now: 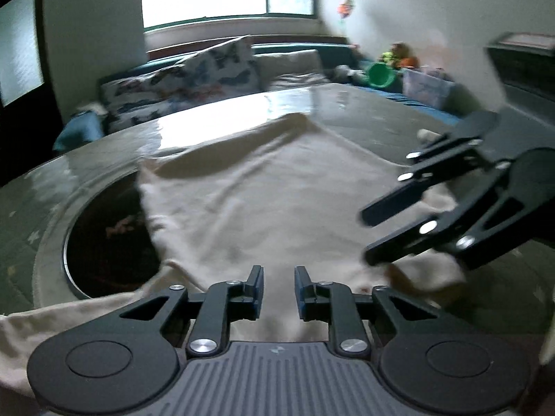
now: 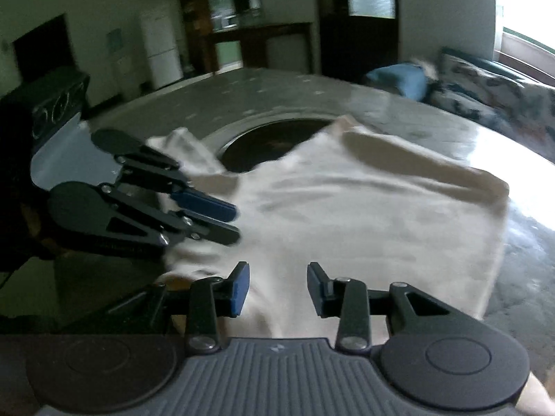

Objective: Fold clothes
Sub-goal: 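Grasp the shirt edge with the left gripper and lift it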

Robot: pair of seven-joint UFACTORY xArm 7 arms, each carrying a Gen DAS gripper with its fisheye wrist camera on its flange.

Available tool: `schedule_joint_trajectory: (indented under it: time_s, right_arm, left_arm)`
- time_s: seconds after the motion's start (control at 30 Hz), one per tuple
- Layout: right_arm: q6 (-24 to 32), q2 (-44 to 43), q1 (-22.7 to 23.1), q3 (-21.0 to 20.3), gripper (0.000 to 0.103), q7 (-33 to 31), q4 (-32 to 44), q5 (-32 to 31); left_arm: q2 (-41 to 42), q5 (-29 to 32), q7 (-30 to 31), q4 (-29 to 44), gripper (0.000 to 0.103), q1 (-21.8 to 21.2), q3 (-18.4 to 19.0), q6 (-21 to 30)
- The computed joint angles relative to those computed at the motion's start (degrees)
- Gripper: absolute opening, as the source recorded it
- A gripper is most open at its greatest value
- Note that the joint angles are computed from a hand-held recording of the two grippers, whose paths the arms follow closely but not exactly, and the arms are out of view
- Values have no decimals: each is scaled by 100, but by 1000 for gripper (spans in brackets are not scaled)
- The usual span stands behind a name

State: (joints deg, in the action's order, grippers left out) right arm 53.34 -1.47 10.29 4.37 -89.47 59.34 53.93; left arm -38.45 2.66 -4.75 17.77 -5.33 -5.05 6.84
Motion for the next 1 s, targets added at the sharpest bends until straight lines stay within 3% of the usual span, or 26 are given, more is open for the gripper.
schedule_joint_trajectory:
  time_s: [0.2,0.3,0.43,0.5,0.63,0.83,0.9,1.0]
  right_arm:
    - [-90,-232,111,25,37,-271,-323,-363]
    - [336,-168,101,-57,37,-171,-83,-302]
    - [731,-102,46,-68,37,-79,160,-161]
    - [714,-80,59,-31,37,-44,172,-119]
    - [725,107,117,76,37,130,207,-331]
    - [756,166,126,131,38,145,202,-452]
    - [746,158,127,141,38,136,198,-448]
    - [718,146,136,150,38,127,178,-458]
  left_arm:
    - [-490,57,208,-420,33,-200,12,122]
    - [-746,-65,128,-513,33,-227,111,282]
    - [-1528,-223,-86,-812,42,-33,218,487]
    - [-1993,-213,-277,-961,42,312,129,673]
    - [-2635,2,-1017,-1069,42,1550,-287,1125]
    - [-2508,667,-2288,-884,42,3448,-889,1447]
    - [-2269,820,-2568,-799,43,3754,-922,1465]
    - [-1935,990,-2747,-742,43,3808,-743,1290]
